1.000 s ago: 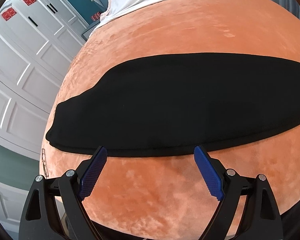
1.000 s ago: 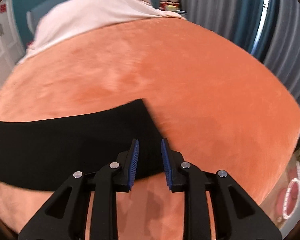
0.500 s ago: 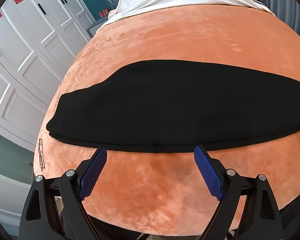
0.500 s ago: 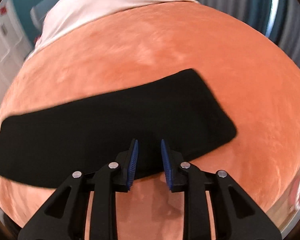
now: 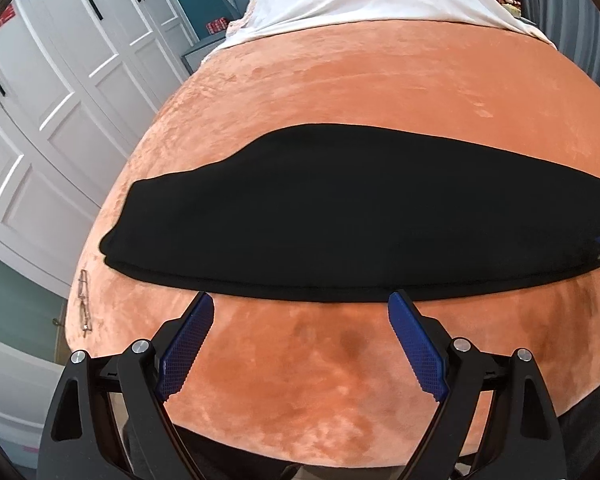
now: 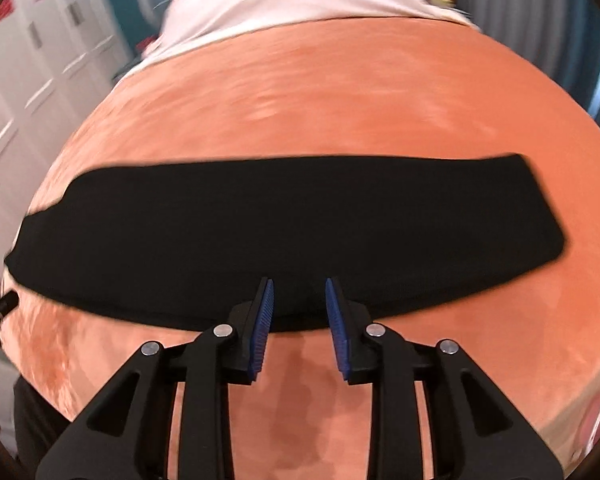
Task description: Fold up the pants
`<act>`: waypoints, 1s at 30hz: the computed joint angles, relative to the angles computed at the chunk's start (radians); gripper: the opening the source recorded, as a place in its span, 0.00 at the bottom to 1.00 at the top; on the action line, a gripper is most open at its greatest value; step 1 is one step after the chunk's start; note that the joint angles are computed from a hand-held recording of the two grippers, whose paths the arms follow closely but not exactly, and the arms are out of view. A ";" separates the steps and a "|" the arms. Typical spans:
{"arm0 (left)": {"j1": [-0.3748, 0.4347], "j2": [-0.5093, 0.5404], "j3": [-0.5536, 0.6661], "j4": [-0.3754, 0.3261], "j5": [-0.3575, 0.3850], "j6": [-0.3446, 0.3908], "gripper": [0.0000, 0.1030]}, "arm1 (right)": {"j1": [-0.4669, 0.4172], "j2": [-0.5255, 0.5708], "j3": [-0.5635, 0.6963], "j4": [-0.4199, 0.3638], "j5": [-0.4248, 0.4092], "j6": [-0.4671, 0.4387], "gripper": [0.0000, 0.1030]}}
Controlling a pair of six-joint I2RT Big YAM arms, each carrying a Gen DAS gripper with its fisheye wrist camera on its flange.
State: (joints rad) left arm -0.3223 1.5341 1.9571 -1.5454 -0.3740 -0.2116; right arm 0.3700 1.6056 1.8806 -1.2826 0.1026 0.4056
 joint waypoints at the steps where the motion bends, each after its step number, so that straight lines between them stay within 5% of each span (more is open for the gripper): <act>1: 0.005 -0.005 -0.004 0.002 0.002 0.006 0.84 | 0.007 0.019 0.005 -0.006 -0.015 0.009 0.26; 5: 0.028 -0.012 -0.009 0.004 0.024 0.009 0.84 | 0.027 0.017 -0.048 -0.015 -0.013 0.026 0.26; 16: 0.046 0.013 0.002 0.011 0.046 0.017 0.84 | 0.061 0.135 0.123 -0.099 -0.041 -0.012 0.29; 19: 0.051 0.018 0.003 0.020 0.038 0.034 0.85 | 0.047 0.069 0.039 -0.022 -0.065 0.014 0.29; 22: 0.052 0.031 0.010 0.019 0.040 0.036 0.84 | -0.021 -0.026 -0.041 0.042 -0.054 0.070 0.35; 25: 0.047 0.049 0.027 0.007 0.039 0.033 0.84 | -0.145 -0.113 -0.111 0.062 0.013 0.104 0.57; 30: 0.019 0.067 0.045 0.004 0.027 0.008 0.84 | -0.385 -0.156 -0.161 0.044 0.033 0.092 0.58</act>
State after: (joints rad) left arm -0.3033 1.6012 2.0024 -1.5410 -0.3468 -0.2032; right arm -0.0149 1.4497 1.7195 -1.2386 0.1359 0.4980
